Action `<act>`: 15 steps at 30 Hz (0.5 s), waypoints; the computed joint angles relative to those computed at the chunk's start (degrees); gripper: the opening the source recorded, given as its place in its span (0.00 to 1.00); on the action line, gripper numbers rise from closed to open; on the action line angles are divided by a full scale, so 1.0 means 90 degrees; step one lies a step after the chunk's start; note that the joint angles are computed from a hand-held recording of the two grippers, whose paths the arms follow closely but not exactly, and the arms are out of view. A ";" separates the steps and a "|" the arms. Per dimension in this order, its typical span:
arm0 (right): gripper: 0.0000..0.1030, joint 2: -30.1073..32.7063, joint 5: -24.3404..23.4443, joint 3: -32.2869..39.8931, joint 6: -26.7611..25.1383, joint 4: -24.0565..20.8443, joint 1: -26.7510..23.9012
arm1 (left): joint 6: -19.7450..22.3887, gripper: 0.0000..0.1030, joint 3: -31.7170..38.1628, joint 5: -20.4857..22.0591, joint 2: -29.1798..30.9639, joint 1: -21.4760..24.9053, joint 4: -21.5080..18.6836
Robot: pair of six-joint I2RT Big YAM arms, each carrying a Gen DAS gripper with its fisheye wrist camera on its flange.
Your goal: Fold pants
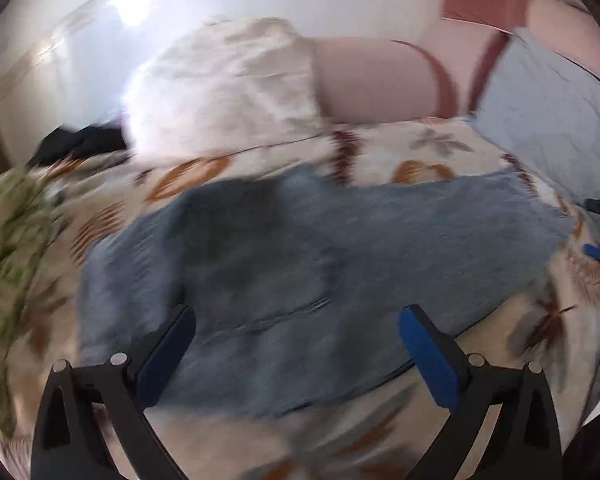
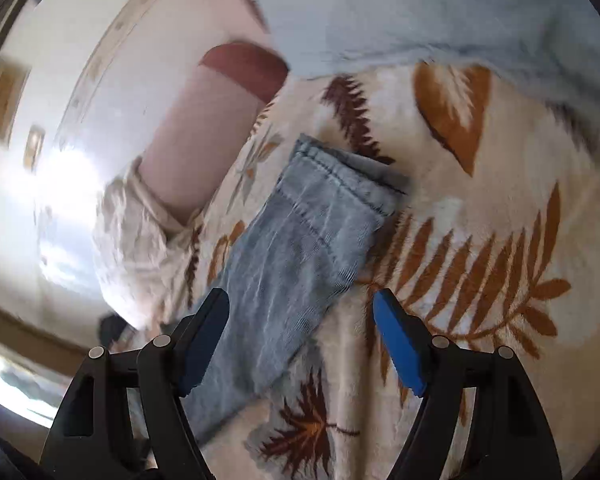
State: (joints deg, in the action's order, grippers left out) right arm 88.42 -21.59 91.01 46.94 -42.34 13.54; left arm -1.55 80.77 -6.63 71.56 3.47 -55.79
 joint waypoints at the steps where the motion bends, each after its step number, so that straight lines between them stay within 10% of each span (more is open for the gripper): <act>1: 0.72 0.0012 -0.0164 -0.0069 0.0228 0.0166 -0.0094 | 0.0038 1.00 0.0229 0.0023 0.0194 -0.0149 -0.0062; 15: 0.73 0.0399 -0.1039 -0.0103 0.1319 0.0957 -0.0838 | 0.1254 1.00 0.3873 -0.0465 0.3186 -0.1618 -0.0984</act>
State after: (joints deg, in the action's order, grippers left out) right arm 92.01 -30.94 90.09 58.81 -33.73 6.00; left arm 9.74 115.63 -10.82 100.23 -11.09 -64.65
